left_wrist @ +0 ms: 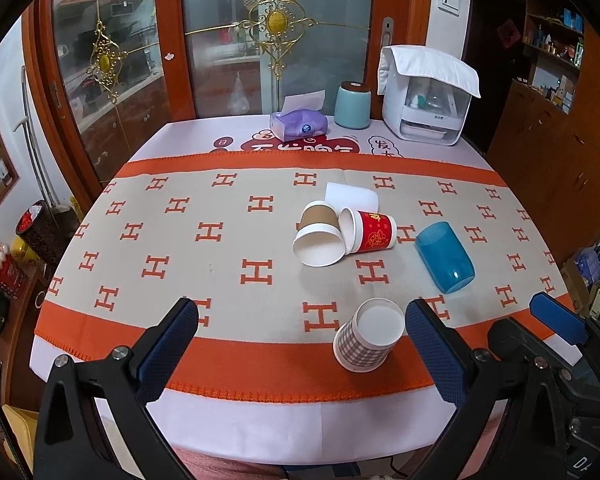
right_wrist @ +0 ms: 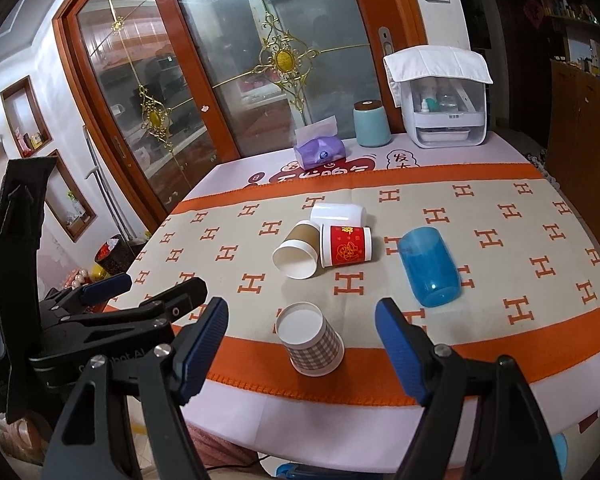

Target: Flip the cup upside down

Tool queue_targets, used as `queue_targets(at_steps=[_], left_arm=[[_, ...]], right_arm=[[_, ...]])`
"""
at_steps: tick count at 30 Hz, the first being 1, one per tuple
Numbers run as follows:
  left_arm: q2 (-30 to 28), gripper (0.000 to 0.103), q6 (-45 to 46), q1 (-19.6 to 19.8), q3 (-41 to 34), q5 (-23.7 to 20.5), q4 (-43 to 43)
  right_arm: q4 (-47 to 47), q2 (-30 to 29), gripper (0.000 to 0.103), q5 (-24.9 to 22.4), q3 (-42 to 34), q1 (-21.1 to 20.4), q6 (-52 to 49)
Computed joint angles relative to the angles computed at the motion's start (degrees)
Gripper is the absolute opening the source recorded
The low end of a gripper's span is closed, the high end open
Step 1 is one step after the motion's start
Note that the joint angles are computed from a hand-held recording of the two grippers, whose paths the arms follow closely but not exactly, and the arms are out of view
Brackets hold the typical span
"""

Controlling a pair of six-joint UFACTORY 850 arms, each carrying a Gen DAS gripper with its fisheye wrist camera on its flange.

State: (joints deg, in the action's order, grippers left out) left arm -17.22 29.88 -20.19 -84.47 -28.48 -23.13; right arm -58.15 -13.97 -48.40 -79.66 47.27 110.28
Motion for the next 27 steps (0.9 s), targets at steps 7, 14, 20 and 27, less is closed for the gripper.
queue_targets(at_steps=[7, 14, 20, 27], left_arm=[[-0.8, 0.102, -1.6, -0.2, -0.6, -0.5, 1.5], [-1.3, 0.102, -2.4, -0.1, -0.7, -0.5, 2.4], [-1.8, 0.102, -6.4, -0.5, -1.0, -0.3, 6.7], [-2.2, 0.102, -7.2, -0.5, -1.3, -0.7, 7.4]], right_arm=[[0.5, -0.1, 0.077, 0.5, 0.1, -0.2, 0.0], [0.7, -0.6, 0.077, 1.3, 0.2, -0.4, 0.4], [0.3, -0.8, 0.077, 1.7, 0.3, -0.5, 0.8], [0.6, -1.0, 0.077, 2.1, 0.3, -0.6, 0.8]])
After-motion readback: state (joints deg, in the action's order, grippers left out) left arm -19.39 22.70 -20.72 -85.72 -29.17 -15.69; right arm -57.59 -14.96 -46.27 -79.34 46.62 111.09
